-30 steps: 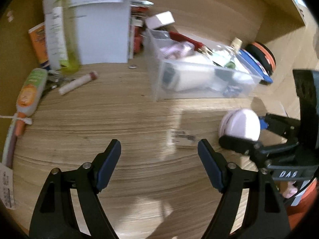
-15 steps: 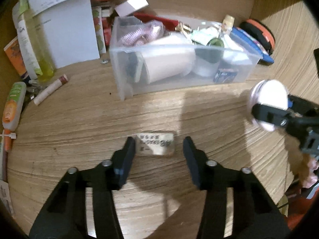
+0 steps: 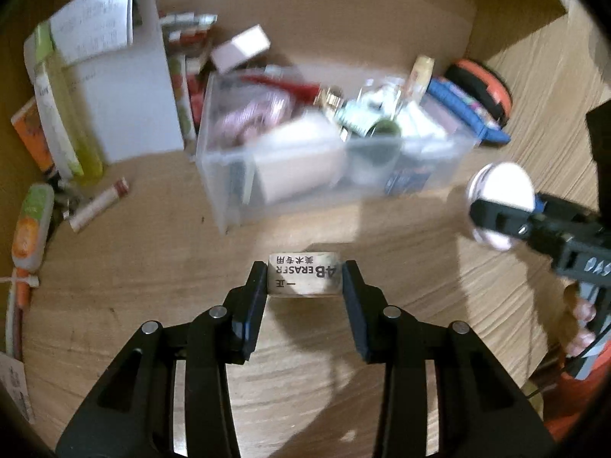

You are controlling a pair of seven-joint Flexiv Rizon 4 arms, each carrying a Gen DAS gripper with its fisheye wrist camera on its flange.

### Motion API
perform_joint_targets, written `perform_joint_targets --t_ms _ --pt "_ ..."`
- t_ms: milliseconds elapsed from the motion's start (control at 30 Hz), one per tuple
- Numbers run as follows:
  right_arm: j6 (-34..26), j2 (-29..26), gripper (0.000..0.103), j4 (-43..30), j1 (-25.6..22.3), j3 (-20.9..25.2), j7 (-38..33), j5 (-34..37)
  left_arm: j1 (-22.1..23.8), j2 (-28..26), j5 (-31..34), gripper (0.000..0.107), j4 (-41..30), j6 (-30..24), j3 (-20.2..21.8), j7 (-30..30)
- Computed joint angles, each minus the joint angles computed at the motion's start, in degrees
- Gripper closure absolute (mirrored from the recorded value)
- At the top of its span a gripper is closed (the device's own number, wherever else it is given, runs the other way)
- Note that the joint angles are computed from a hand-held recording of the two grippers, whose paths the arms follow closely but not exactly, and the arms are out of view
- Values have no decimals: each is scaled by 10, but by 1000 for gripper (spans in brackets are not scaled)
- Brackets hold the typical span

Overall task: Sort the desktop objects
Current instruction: 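Carry the eraser and pink container into the clear bin and release both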

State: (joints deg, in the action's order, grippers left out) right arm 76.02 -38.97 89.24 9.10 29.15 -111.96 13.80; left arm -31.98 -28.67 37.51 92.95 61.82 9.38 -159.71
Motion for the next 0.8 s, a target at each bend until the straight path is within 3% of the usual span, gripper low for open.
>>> perform_joint_targets --t_ms 467,800 --pt "38 -2 42 -34 -6 3 5 -5 4 7 61 68 -56 13 22 -26" --pt "20 -38 42 -98 23 -28 44 -51 41 -10 34 68 -56 36 18 -4"
